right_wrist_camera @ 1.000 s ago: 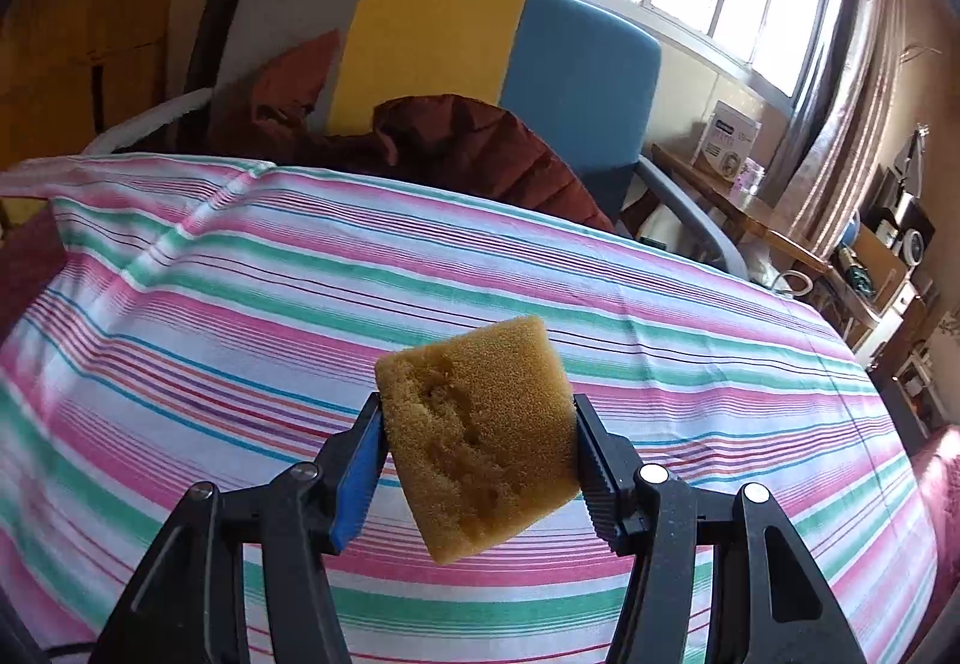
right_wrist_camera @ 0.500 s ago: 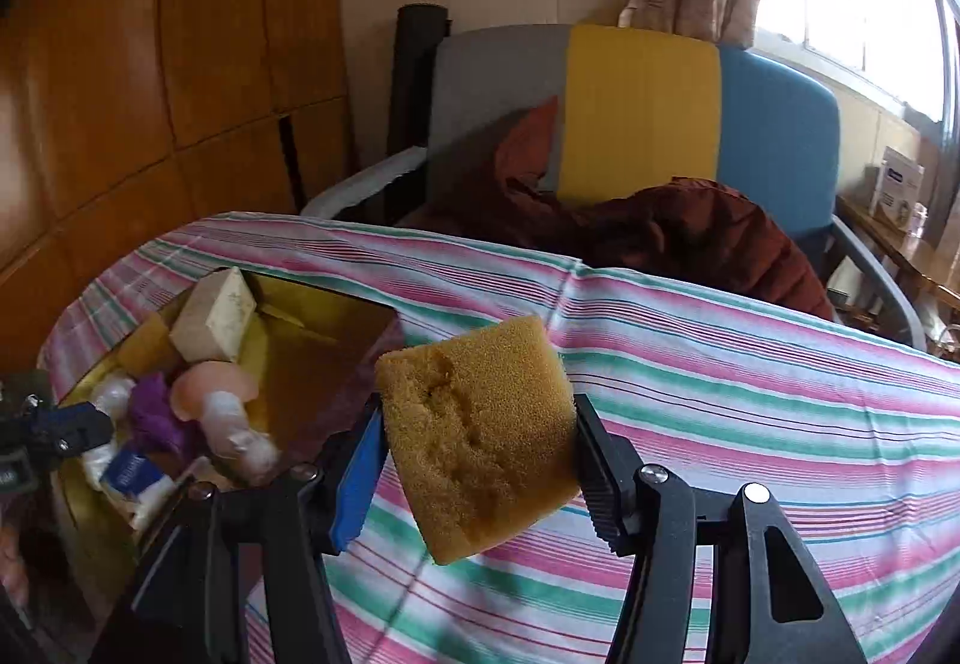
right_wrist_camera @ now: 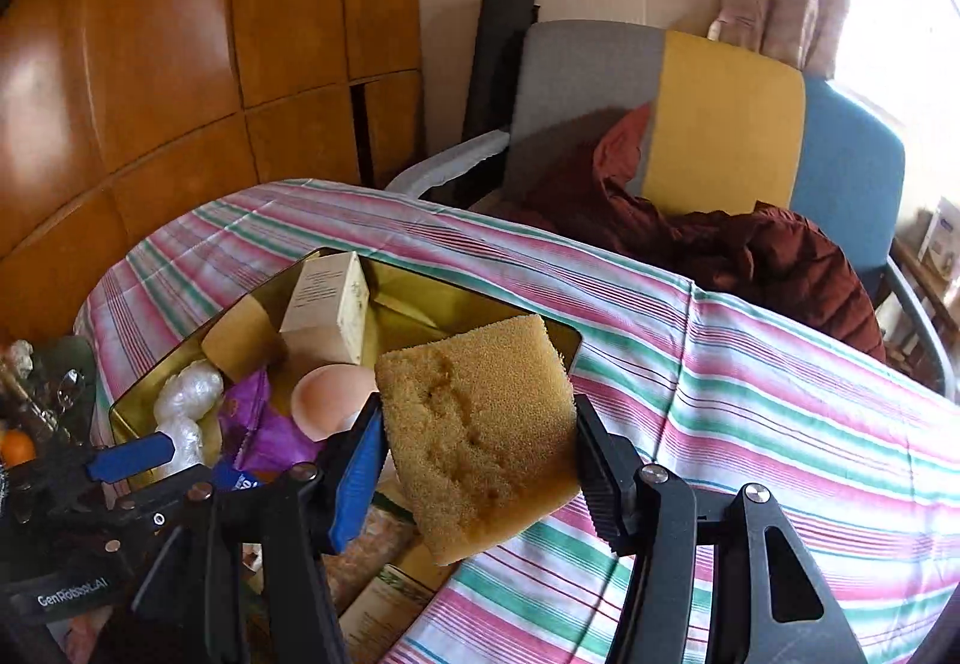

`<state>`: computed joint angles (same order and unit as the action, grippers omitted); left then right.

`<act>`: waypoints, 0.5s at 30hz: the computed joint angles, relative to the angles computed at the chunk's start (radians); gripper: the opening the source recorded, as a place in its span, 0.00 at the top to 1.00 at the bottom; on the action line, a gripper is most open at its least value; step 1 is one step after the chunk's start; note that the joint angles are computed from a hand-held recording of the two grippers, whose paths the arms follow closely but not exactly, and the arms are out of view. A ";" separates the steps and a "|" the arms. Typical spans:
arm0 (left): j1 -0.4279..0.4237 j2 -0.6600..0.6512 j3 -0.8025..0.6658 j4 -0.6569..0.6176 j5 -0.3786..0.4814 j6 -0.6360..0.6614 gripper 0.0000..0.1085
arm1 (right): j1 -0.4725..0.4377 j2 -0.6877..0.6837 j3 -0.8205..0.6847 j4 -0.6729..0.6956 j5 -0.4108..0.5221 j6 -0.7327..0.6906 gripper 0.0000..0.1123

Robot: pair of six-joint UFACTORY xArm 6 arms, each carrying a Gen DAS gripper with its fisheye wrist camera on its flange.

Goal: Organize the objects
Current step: 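Carry the yellow sponge with the right gripper over the tray and release it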

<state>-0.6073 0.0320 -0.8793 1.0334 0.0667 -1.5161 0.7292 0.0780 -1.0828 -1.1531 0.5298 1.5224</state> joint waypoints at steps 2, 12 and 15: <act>0.000 -0.003 0.003 -0.005 0.000 0.005 0.43 | 0.008 0.026 -0.029 0.020 0.008 -0.031 0.47; -0.003 -0.013 0.016 -0.042 0.014 0.039 0.43 | 0.007 0.084 -0.084 0.137 0.001 -0.122 0.47; -0.006 -0.016 0.018 -0.056 0.021 0.055 0.43 | 0.002 0.093 -0.089 0.156 -0.008 -0.138 0.47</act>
<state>-0.6130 0.0162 -0.8613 0.9772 0.0876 -1.4613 0.7314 0.1713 -1.1715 -0.9970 0.5218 1.3849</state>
